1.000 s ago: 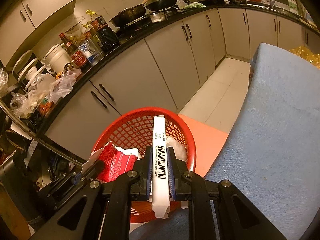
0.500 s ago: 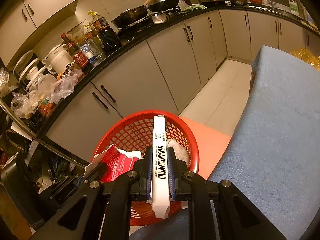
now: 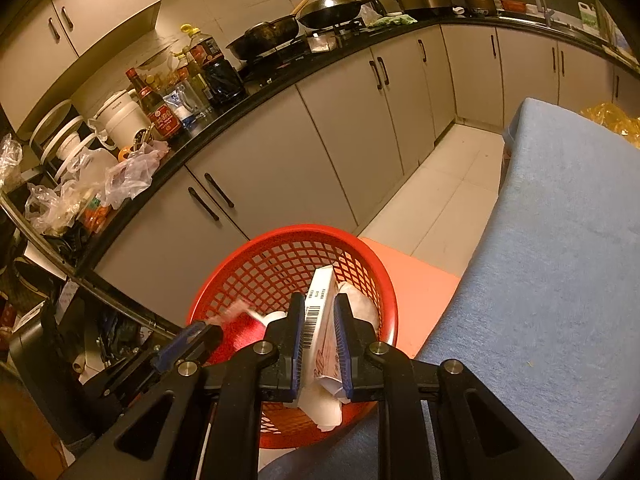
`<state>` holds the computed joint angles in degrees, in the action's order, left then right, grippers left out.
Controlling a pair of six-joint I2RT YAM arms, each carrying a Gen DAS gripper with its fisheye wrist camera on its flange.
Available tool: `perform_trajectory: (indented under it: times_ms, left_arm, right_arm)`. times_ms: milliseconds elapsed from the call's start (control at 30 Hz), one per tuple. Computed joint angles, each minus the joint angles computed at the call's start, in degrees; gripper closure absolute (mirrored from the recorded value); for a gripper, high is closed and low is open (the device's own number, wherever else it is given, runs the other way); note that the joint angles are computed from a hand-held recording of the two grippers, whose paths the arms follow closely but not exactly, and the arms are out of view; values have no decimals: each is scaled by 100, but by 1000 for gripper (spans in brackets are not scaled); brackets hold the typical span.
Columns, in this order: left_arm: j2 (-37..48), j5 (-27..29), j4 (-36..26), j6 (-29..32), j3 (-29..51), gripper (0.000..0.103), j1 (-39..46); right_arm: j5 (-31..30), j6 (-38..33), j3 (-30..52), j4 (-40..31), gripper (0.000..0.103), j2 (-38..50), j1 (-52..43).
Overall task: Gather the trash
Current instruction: 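Open both tools to drop the packet and box into the basket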
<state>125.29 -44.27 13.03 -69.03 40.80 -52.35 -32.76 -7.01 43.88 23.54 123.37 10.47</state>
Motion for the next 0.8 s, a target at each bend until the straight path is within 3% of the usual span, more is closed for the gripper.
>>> perform_trajectory:
  times_ms: [200, 333, 667, 800]
  left_arm:
    - [-83, -102, -61, -37, -4, 58, -63]
    - [-107, -179, -152, -172, -10, 42, -92]
    - [-294, -299, -337, -548, -202, 38, -145]
    - [-371, -357, -408, -772, -326, 37, -204]
  right_arm:
    - [-40, -14, -62, 17, 86, -69, -35]
    - [-54, -23, -82, 23, 84, -77, -57]
    - [-256, -109, 134, -290, 84, 251, -3]
    - [-655, -290, 407, -827, 84, 473, -4]
